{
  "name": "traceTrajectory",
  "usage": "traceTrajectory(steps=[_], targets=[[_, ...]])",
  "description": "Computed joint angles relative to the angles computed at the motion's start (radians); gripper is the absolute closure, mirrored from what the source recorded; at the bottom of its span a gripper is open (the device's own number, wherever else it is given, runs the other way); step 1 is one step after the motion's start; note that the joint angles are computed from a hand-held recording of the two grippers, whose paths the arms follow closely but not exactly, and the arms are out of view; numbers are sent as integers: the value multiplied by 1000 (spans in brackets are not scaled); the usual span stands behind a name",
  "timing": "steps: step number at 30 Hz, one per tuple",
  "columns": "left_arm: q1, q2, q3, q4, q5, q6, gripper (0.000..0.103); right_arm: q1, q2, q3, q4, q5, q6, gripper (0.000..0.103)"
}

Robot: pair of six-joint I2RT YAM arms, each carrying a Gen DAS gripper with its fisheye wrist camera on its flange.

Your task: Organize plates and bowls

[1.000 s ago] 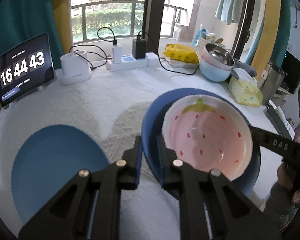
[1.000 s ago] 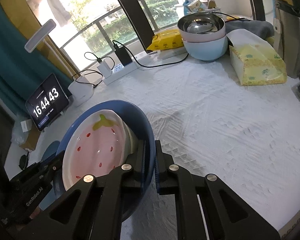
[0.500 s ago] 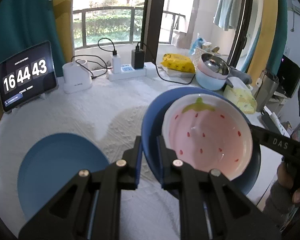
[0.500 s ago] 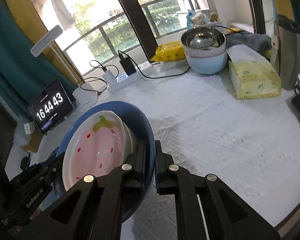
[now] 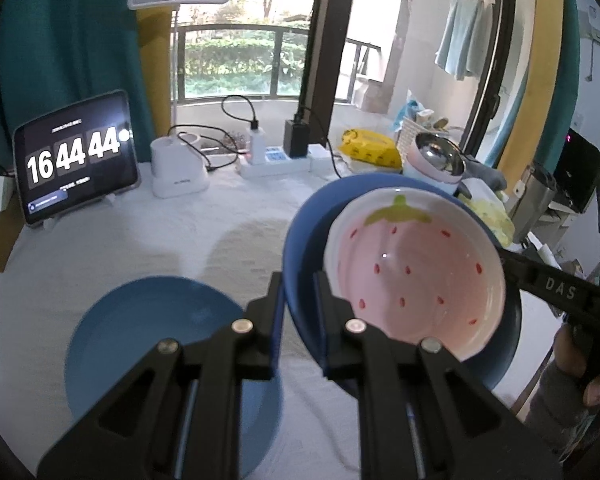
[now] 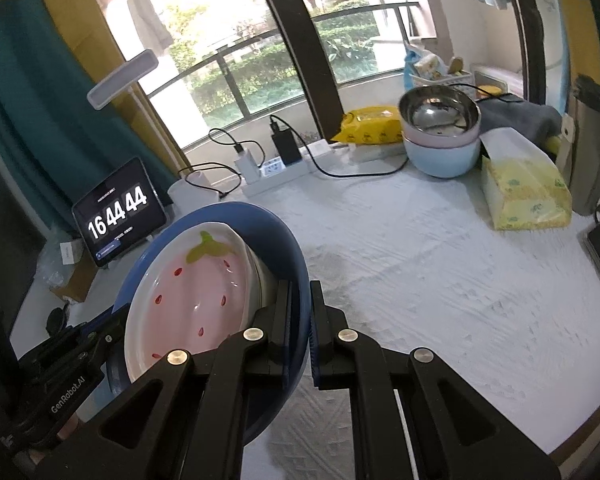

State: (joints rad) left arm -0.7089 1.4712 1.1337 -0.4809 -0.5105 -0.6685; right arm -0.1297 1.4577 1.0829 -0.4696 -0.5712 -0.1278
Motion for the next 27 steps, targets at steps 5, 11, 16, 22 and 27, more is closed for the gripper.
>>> traceTrajectory(steps=[5,11,16,22,27], targets=[[22,-63,-44,-7,0,-1,90,51,-21,-5,3,20,20,94],[65,-139,-97,-8,11,5,90,122,-33,2,6,55,44,94],[107,-201,-139,-14,21,18,90,193,-42,3,19,91,68,94],[158,-264,-184,-29,37,32,90,273,-31,11,34,128,101,94],[196,-312,-226,-32,46,41,90,330,-22,14,45,154,120,94]])
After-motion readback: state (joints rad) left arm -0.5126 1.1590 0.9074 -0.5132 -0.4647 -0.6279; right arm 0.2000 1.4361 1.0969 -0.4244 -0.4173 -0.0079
